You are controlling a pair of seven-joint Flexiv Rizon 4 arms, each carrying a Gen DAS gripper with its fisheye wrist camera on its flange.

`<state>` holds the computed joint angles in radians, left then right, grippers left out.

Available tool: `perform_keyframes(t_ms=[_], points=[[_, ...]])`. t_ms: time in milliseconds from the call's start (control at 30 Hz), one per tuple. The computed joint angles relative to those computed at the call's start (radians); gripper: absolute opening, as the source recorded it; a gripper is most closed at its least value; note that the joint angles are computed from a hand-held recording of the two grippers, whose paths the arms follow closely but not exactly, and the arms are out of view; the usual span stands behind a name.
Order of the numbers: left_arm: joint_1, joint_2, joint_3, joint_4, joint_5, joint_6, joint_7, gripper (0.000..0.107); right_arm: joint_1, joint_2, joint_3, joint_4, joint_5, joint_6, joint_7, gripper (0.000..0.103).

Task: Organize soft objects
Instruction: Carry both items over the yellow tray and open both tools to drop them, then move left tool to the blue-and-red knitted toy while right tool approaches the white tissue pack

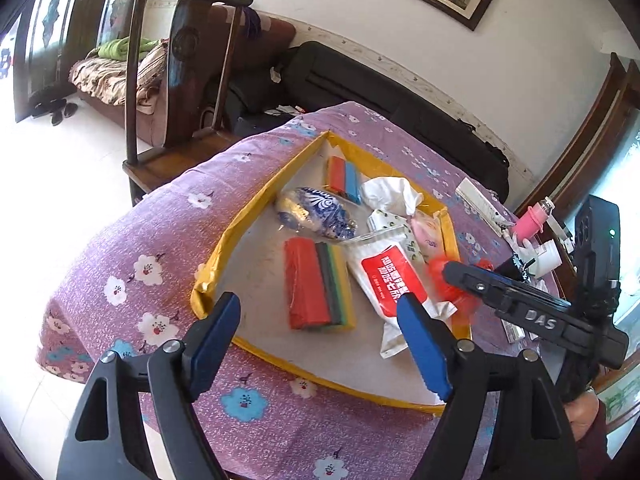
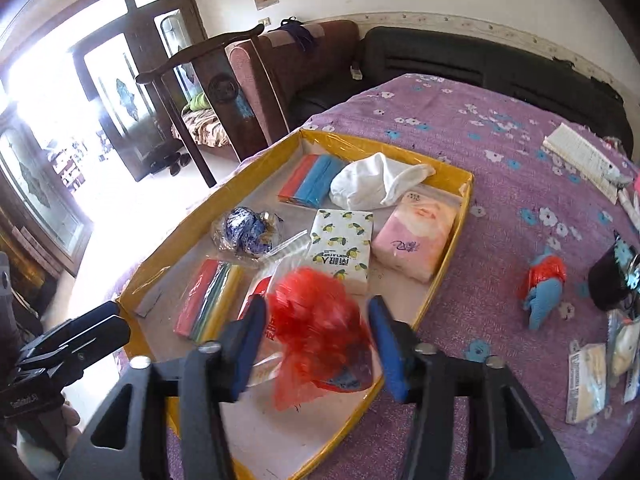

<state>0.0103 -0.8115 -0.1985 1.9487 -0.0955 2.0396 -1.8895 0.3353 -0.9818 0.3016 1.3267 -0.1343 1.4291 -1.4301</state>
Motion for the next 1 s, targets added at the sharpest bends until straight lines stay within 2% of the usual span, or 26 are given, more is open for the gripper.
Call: perform_keyframes(t_ms=[100, 267, 400, 500, 633, 767, 900, 1000], points=[[0.005, -0.001, -0.008, -0.001, 0.001, -0.008, -0.004, 0.08, -0.022, 0.018, 0.006, 0.037, 0.019, 0.048, 0.004, 0.073], [-0.005, 0.005, -0.013, -0.004, 0.009, -0.02, 0.004, 0.08, -0.065, 0.074, -0.027, 0.149, 0.03, 0.135, 0.042, 0.074], [-0.032, 0.018, -0.003, -0.009, 0.008, -0.019, 0.021, 0.08, -0.099, 0.129, -0.112, 0.27, 0.045, 0.212, 0.118, 0.075], [-0.062, 0.024, 0.007, -0.03, -0.002, -0.041, 0.044, 0.08, -0.124, 0.157, -0.178, 0.338, 0.049, 0.235, 0.18, 0.075], [-0.121, 0.026, 0.03, -0.075, -0.033, -0.085, 0.087, 0.08, -0.162, 0.18, -0.226, 0.409, 0.035, 0.259, 0.234, 0.075], [-0.125, 0.015, -0.017, -0.148, -0.018, -0.162, 0.153, 0.08, -0.221, 0.173, -0.179, 0.419, -0.01, 0.262, 0.241, 0.075], [-0.113, -0.014, -0.09, -0.256, -0.017, -0.269, 0.227, 0.08, -0.259, 0.118, -0.108, 0.348, -0.06, 0.22, 0.232, 0.076], [-0.151, -0.038, -0.083, -0.349, -0.046, -0.356, 0.283, 0.081, -0.258, 0.071, -0.079, 0.277, -0.081, 0.157, 0.222, 0.076]])
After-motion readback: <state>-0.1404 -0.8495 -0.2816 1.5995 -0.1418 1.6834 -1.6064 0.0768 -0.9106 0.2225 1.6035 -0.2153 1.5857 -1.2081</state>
